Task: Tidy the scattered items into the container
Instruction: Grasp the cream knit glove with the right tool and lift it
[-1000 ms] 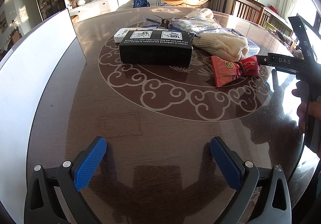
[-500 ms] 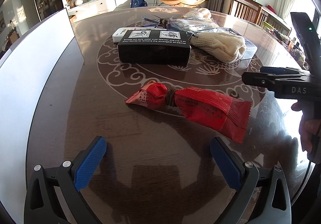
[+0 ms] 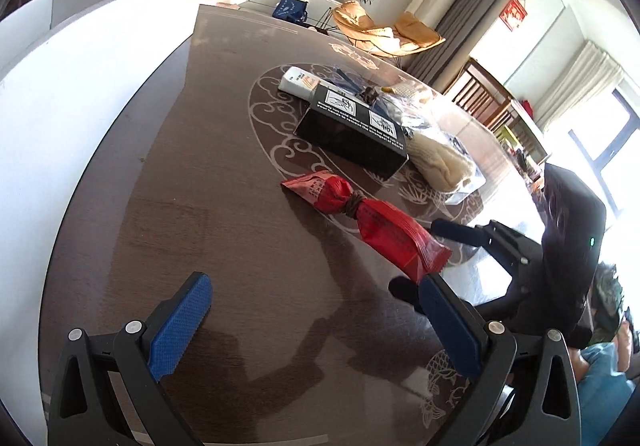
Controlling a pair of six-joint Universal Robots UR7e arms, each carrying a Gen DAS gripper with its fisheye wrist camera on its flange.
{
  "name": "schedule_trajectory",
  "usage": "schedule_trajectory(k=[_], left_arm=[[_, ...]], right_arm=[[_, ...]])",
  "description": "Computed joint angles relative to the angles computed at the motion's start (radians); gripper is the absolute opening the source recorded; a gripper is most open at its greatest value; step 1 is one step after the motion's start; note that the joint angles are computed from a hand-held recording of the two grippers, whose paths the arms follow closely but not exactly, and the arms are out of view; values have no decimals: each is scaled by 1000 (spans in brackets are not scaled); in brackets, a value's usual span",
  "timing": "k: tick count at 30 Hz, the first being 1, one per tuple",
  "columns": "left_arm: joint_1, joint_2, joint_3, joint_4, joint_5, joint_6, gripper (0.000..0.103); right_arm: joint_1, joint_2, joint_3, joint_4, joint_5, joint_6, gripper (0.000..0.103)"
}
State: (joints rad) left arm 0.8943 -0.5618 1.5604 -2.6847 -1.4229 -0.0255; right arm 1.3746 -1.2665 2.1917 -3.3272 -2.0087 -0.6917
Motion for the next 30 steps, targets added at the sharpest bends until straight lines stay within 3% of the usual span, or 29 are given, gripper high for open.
schedule_trajectory(k=[2, 4, 7, 9, 12, 15, 17, 20, 23, 26, 28, 30], left_arm=[[12, 17, -17, -26, -53, -60, 103], [2, 50, -59, -23, -29, -145, 103], [-37, 121, -145, 22, 74, -216, 103], [-76, 169, -178, 14, 207, -203, 103], [-126, 216, -201, 33, 369, -154, 103], [-147, 220, -156, -34, 431, -33, 97], [-140, 203, -129, -72, 420, 14, 78], [-120, 179, -112, -93, 368, 58, 68], [-97, 168, -111, -93, 314, 97, 67], [-80, 146, -94, -86, 256, 140, 67], [-72, 132, -82, -82, 227, 159, 67], [-69, 127, -74, -84, 212, 163, 67]], right_arm=[[-5, -16, 46, -51, -27, 2, 93], [-28, -55, 106, -99, -5, 8, 93], [-58, -107, 156, -118, 26, 32, 93], [-75, -127, 167, -119, 54, 59, 93], [-98, -157, 169, -109, 84, 103, 93], [-114, -182, 160, -119, 125, 115, 93], [-103, -187, 129, -144, 144, 64, 93], [-64, -137, -3, -105, 109, -18, 93], [-45, -41, -166, 5, 28, -76, 93], [-51, 38, -275, 118, -54, -80, 93], [-59, 59, -282, 96, -74, -99, 91], [-70, 42, -252, 80, -61, -81, 75]])
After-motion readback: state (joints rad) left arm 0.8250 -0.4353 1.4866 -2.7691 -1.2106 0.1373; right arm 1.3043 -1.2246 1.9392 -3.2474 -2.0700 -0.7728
